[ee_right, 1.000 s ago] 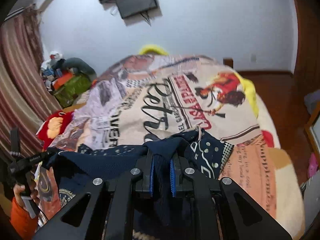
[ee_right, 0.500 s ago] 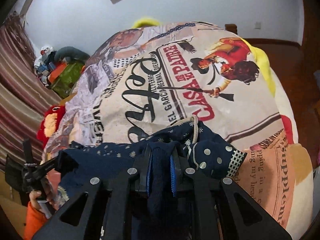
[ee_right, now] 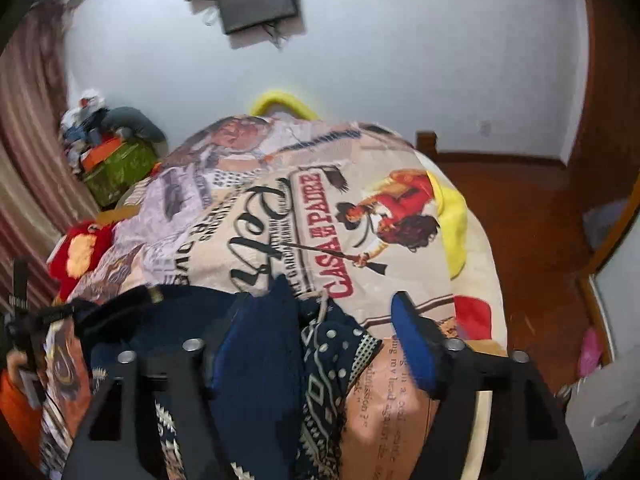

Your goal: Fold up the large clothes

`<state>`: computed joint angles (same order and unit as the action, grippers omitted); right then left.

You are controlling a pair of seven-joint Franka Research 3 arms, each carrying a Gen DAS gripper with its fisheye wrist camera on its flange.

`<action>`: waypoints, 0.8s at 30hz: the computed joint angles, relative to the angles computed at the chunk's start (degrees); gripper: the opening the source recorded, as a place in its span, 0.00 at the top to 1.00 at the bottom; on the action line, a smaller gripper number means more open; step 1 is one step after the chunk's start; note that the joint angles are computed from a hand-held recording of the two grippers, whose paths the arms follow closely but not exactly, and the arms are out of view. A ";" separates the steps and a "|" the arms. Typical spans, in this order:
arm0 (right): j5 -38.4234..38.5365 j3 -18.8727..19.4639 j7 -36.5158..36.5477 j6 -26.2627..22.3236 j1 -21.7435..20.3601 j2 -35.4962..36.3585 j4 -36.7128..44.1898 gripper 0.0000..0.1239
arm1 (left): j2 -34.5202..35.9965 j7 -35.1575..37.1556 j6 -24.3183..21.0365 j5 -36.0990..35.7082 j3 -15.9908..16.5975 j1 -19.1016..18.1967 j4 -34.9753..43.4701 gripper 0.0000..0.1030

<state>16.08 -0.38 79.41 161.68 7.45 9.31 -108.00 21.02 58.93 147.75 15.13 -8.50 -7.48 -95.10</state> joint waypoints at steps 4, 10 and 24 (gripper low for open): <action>0.18 0.57 -1.38 -0.01 0.48 -1.42 -3.59 0.44 | -1.92 -4.09 1.26 8.11 2.35 -2.67 -0.80 0.38; 2.16 1.37 -1.91 -2.62 1.03 0.26 -4.32 0.44 | -4.27 0.83 3.15 2.35 -1.08 -0.10 -3.55 0.34; -3.72 2.60 -5.88 -4.87 8.98 7.12 -0.51 0.43 | -0.39 14.61 3.78 -9.12 -5.34 -3.23 -8.67 0.31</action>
<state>12.36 2.22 73.53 156.81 16.43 16.43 -108.50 20.63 73.54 151.52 6.01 -13.84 -10.71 -103.77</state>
